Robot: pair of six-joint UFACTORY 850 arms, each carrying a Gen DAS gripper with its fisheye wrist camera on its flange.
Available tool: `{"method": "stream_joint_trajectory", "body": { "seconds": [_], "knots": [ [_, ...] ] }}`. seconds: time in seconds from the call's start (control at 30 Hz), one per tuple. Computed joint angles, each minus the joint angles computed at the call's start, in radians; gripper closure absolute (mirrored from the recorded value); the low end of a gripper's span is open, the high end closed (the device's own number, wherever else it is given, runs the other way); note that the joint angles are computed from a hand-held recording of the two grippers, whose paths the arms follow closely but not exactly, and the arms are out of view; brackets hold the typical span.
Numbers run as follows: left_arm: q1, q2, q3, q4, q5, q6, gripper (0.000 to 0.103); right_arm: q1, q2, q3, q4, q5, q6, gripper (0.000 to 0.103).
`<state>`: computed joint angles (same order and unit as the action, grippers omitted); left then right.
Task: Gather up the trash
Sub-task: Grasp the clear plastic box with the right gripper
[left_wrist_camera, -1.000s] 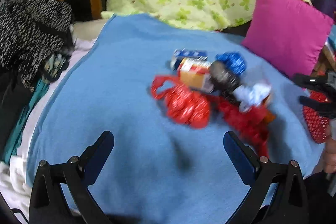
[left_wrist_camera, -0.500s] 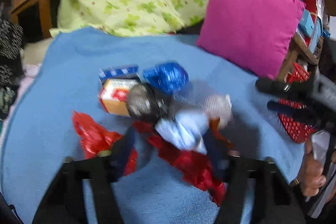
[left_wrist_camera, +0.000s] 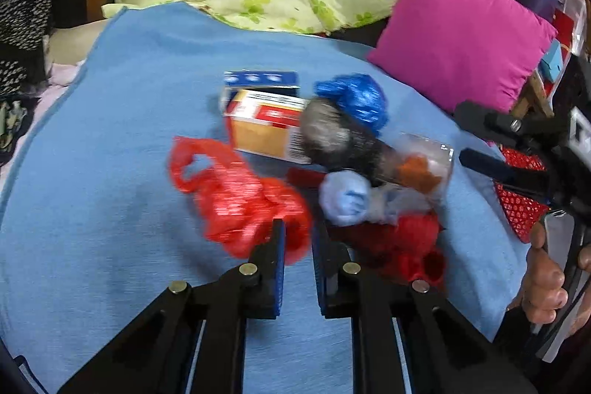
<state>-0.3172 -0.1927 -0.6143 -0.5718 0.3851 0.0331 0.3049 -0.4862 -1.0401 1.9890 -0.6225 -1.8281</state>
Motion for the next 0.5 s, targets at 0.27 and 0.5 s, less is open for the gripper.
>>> {"method": "stream_joint_trajectory", "body": {
  "seconds": [0.27,0.5],
  "knots": [
    [0.027,0.033,0.038,0.099,0.036,-0.124,0.088,0.077,-0.025,-0.035,0.024,0.183,-0.032,0.016],
    [0.001,0.043,0.040,0.125,0.076,-0.145,0.047,0.054,-0.023,-0.021,-0.003,0.179,0.022,0.027]
  ]
}}
